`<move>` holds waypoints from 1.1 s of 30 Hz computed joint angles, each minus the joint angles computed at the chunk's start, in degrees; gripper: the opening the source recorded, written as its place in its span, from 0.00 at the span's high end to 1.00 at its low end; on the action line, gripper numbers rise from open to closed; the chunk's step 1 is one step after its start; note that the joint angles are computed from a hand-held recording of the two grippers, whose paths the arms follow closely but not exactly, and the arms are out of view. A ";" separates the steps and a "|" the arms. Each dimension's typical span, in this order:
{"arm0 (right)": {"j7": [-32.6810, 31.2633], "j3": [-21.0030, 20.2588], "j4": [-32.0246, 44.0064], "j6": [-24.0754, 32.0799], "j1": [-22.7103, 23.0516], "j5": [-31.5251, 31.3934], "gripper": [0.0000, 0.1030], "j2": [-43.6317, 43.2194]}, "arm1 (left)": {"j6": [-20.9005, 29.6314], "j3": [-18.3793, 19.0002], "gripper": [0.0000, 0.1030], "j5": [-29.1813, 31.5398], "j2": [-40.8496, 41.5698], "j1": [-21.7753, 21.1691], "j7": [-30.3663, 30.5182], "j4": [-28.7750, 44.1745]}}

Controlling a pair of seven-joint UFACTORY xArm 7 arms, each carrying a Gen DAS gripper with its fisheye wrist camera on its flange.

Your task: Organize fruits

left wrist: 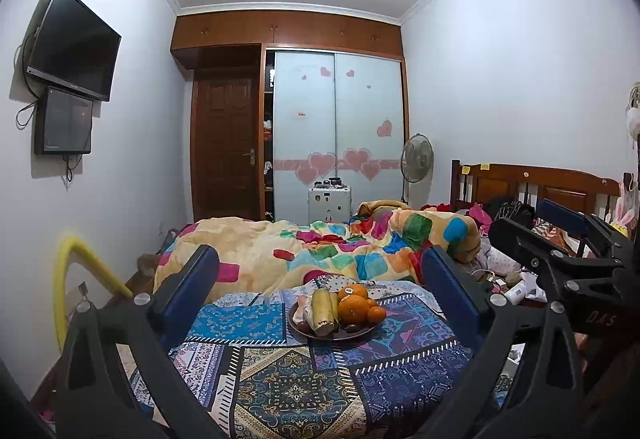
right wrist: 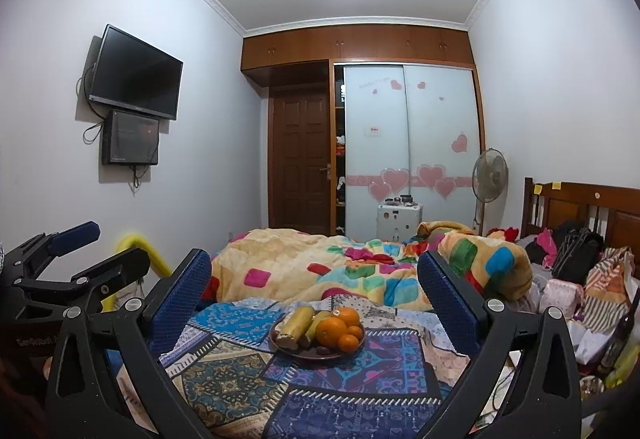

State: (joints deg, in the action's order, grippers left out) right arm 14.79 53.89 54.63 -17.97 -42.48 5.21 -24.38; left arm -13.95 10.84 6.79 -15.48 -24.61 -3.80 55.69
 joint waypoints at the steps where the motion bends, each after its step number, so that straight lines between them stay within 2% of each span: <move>1: -0.03 -0.21 -0.01 0.07 0.24 -0.03 0.00 0.14 | 0.01 0.03 0.00 0.02 -0.01 -0.01 -0.04 0.00; 7: -0.38 -0.59 -0.07 0.30 0.61 -0.02 0.00 0.44 | 0.61 2.87 0.00 0.42 0.73 -3.21 -0.16 1.02; 33: -0.01 0.04 0.23 0.23 -0.11 -0.03 0.00 -0.02 | 0.74 4.66 0.00 0.15 0.98 -5.36 0.24 1.18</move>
